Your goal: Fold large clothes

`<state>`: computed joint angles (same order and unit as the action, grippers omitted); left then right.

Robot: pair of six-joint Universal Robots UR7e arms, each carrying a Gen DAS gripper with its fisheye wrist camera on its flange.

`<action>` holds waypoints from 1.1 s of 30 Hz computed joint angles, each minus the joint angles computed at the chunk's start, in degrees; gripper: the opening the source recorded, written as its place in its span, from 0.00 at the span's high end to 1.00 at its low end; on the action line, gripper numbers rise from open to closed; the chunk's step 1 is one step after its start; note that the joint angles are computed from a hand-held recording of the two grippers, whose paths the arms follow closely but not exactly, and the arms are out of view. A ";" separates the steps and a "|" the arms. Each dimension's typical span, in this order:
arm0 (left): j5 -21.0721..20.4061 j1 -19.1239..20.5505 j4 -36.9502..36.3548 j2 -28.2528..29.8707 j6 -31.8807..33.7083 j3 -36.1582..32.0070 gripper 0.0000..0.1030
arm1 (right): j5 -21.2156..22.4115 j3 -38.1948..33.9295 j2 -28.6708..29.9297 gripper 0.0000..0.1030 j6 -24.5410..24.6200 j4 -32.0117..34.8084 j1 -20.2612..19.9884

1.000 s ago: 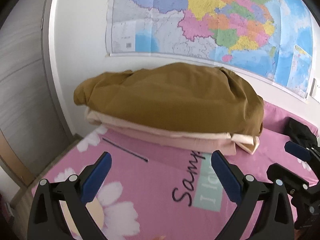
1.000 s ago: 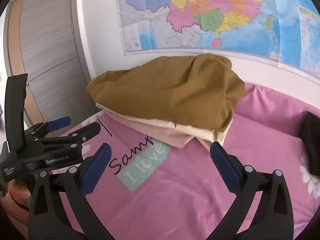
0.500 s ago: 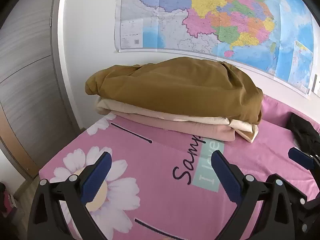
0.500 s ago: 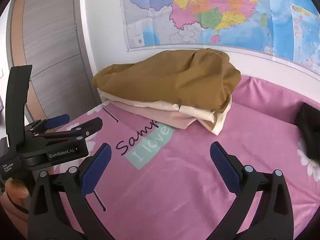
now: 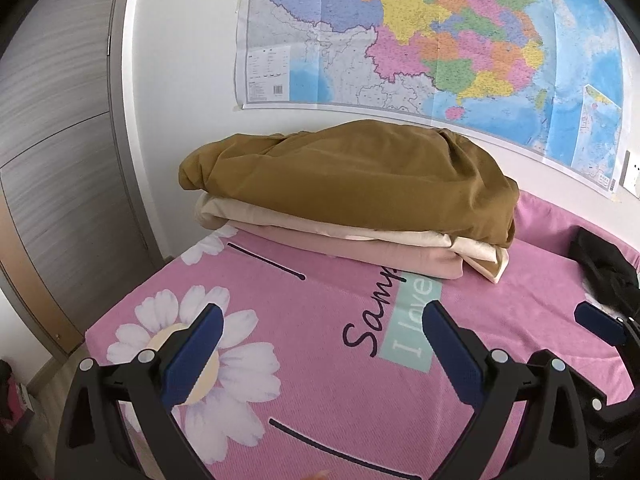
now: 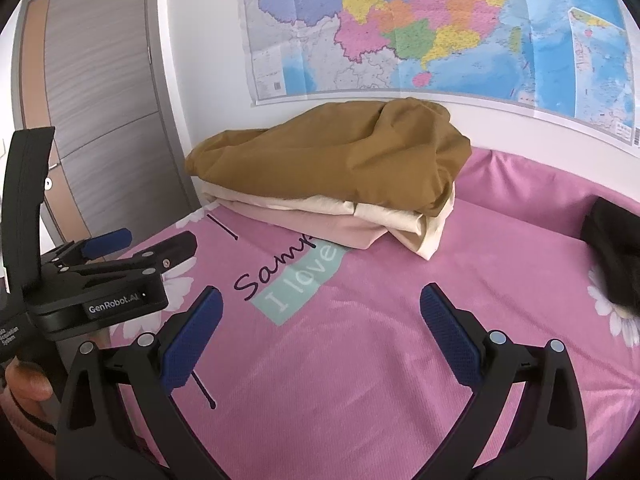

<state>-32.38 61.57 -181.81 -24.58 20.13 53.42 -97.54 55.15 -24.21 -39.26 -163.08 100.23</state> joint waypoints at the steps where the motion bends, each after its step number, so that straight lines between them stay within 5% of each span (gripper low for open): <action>1: -0.04 0.01 0.19 -0.13 -0.32 0.17 0.06 | -0.04 0.19 -0.09 0.05 -0.01 -0.11 0.01; 33: 1.20 -1.13 -1.53 0.65 2.96 0.66 0.06 | 0.92 3.08 -1.89 0.05 1.47 -2.47 -0.56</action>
<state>-31.19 60.44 -183.34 -23.94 23.10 54.08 -96.62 58.23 -26.10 -37.79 -165.55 99.68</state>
